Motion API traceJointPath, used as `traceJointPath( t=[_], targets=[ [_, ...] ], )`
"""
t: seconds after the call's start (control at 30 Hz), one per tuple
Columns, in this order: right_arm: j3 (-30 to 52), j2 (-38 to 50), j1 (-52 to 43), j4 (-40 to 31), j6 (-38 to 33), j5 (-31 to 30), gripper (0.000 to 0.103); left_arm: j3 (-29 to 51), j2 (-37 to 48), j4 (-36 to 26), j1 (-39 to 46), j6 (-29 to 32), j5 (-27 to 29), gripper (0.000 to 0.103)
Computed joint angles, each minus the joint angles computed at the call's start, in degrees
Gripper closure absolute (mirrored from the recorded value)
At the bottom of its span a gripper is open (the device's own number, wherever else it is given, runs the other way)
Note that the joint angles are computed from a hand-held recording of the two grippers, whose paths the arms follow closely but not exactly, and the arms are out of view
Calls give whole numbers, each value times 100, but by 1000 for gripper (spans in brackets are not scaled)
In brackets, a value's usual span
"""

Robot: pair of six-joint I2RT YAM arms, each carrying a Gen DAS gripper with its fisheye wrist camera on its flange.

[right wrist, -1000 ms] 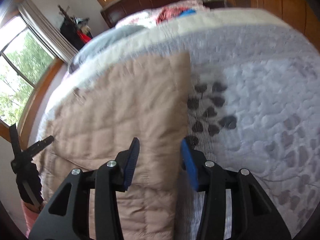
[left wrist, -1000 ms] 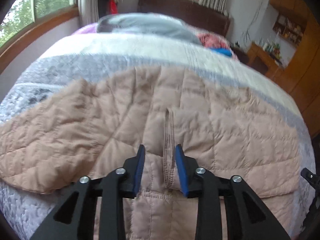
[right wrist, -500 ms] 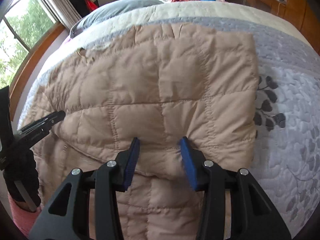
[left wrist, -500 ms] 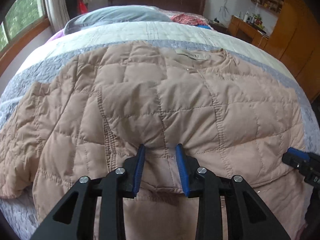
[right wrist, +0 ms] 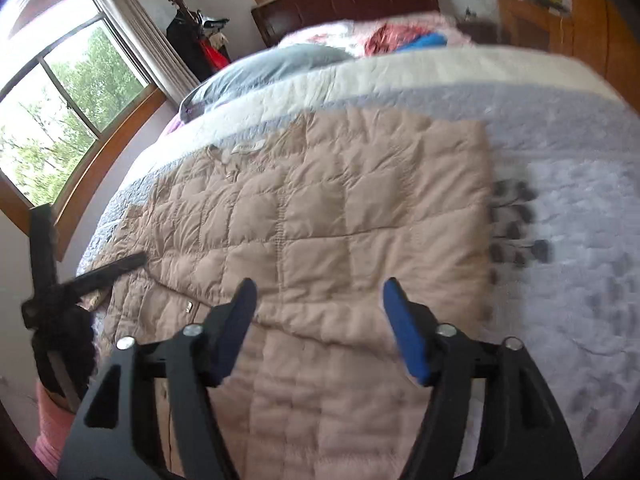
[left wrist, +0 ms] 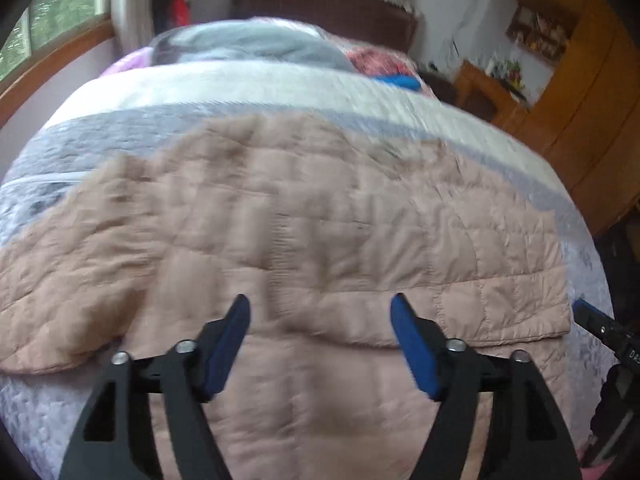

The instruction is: Fold large clothes

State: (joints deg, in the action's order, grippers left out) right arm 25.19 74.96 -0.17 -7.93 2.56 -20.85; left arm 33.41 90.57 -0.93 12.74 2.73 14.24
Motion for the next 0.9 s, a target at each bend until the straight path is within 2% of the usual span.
traceJointPath(
  t=[0.1, 0.2, 0.33, 0.43, 0.53, 0.63, 0.8, 0.87, 0.9],
  targets=[
    [-135, -498, -361, -594, -399, -157, 37, -351, -722, -362, 1424, 933, 453, 24],
    [-339, -741, -737, -949, -857, 0, 37, -49, -263, -592, 3028, 1750, 685, 24],
    [-651, -851, -1129, -977, -1210, 43, 37, 754, 895, -639, 4712, 2275, 628, 24],
    [-793, -796, -1327, -950, -1413, 57, 37, 1759, 1922, -879, 5623, 2086, 547, 24],
    [-871, -672, -1308, -833, -1422, 119, 37, 2663, 2675, -1114, 6087, 1692, 660, 24],
    [-992, -564, -1205, -671, -1448, 172, 37, 3473, 3262, -1357, 6277, 1230, 889, 24],
    [-1025, -288, -927, -363, -1264, 336, 37, 4640, 4051, -1820, 6441, 834, 1255, 27],
    [-1039, -187, -882, -267, -1231, 402, 37, 4802, 4163, -1877, 6496, 815, 1261, 35],
    [-1034, -126, -871, -229, -1215, 428, 37, 4813, 4181, -1838, 6471, 765, 1192, 43]
  ],
)
